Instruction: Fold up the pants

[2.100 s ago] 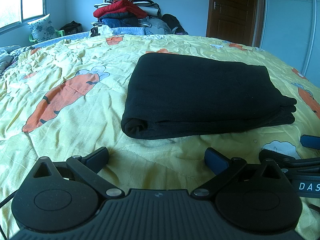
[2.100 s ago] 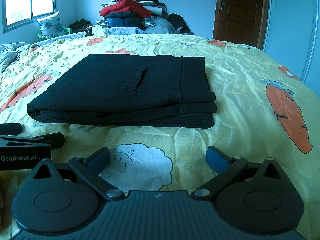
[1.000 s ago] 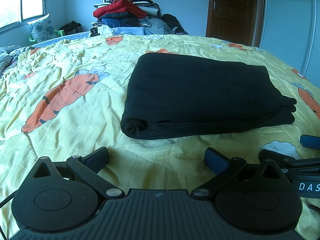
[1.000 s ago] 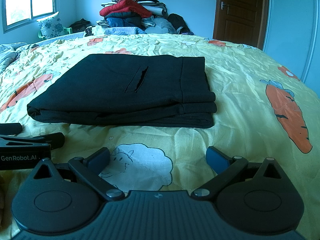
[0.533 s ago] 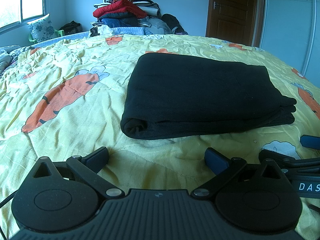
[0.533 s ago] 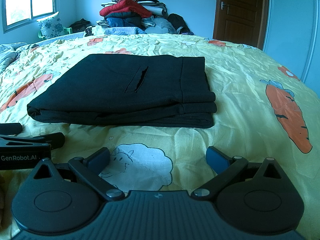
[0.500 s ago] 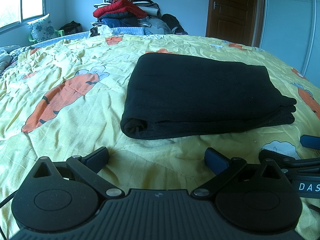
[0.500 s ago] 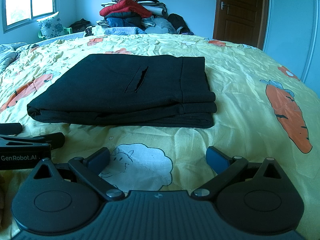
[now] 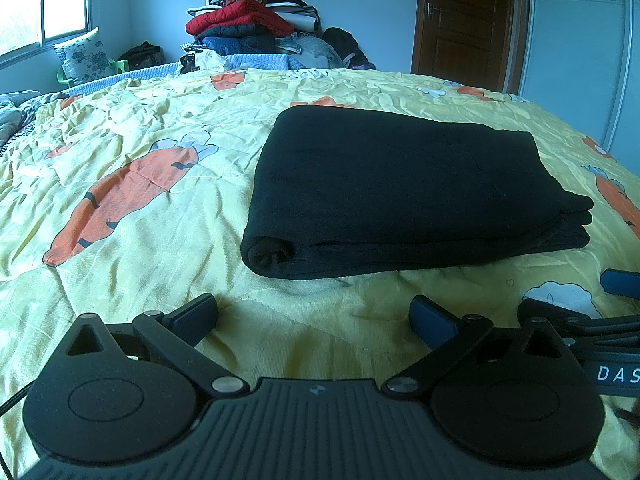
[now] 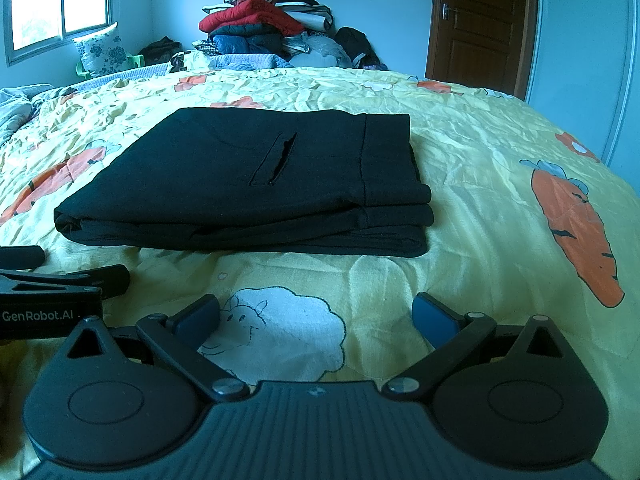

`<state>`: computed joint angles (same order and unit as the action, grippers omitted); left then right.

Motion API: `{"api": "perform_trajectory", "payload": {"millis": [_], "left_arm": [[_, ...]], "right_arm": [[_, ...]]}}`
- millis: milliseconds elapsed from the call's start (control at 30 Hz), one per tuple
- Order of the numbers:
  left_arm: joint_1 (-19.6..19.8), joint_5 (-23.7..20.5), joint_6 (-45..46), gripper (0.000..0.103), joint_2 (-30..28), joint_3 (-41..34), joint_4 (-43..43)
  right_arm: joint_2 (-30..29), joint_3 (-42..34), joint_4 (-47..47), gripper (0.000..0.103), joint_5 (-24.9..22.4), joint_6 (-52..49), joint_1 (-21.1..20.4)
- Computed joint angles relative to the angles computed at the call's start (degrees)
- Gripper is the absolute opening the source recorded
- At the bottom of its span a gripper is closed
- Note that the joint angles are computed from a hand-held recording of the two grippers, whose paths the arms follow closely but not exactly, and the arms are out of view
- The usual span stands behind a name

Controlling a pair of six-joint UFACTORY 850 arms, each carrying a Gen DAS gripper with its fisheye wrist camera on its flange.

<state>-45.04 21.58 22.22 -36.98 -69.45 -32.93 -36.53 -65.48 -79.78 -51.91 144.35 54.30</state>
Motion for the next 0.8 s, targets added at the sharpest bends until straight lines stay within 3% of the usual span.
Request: {"api": "perform_trajectory", "payload": {"millis": [267, 367, 533, 633, 800], "left_arm": [[0.0, 0.0, -0.1, 0.103, 0.0, 0.0, 0.1], [0.0, 0.0, -0.1, 0.103, 0.0, 0.0, 0.1], [0.0, -0.1, -0.2, 0.103, 0.0, 0.0, 0.2], [0.0, -0.1, -0.2, 0.103, 0.0, 0.0, 0.2], [0.1, -0.1, -0.3, 0.103, 0.0, 0.0, 0.3]], "right_arm": [[-0.9, -1.4, 0.8, 0.103, -1.2, -2.3, 0.0], [-0.2, -0.2, -0.6, 0.103, 0.2, 0.5, -0.3], [0.2, 0.6, 0.7, 0.103, -1.3, 4.2, -0.2], [-0.9, -1.4, 3.3, 0.103, -2.1, -0.8, -0.2], [-0.5, -0.7, 2.4, 0.103, -1.4, 0.3, -0.4]]}}
